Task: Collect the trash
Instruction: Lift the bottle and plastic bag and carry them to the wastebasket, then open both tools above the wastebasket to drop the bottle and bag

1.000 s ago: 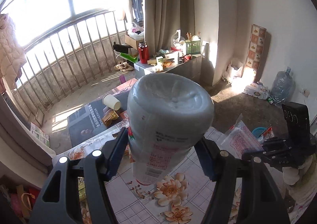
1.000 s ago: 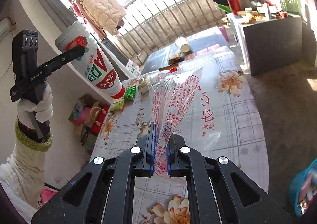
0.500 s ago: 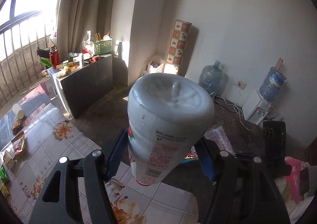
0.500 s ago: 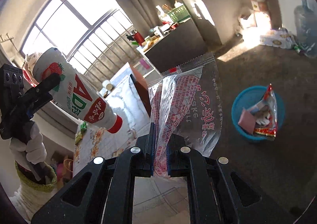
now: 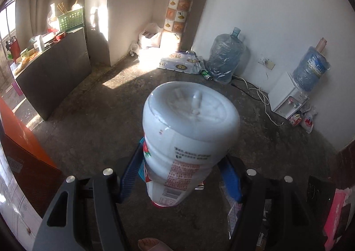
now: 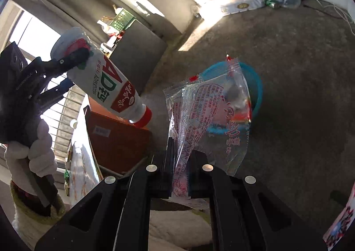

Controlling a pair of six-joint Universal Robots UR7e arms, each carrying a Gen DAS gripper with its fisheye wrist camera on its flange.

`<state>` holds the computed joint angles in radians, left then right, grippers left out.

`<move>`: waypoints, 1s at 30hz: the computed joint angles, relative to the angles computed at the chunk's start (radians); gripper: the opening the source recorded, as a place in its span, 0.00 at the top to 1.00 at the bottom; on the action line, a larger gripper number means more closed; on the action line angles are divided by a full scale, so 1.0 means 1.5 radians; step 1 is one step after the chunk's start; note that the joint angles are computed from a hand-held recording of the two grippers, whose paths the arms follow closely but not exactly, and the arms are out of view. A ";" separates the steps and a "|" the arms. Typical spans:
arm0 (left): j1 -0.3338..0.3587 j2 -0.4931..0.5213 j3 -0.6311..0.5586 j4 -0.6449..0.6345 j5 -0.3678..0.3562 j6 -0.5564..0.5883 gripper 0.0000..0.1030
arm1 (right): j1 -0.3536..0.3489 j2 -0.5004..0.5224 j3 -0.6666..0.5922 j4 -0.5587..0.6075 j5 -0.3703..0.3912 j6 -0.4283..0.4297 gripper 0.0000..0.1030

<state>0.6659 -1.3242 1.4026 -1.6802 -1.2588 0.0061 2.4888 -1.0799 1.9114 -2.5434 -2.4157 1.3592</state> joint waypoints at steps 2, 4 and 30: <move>0.010 0.025 0.018 -0.052 0.008 -0.001 0.36 | -0.019 -0.004 0.006 -0.011 0.003 -0.012 0.92; 0.022 0.046 0.040 -0.094 0.021 0.000 0.30 | -0.035 -0.007 0.012 -0.021 0.007 -0.021 0.92; 0.045 -0.079 -0.042 0.074 0.010 0.016 0.22 | -0.177 0.042 -0.032 0.000 0.050 -0.133 0.78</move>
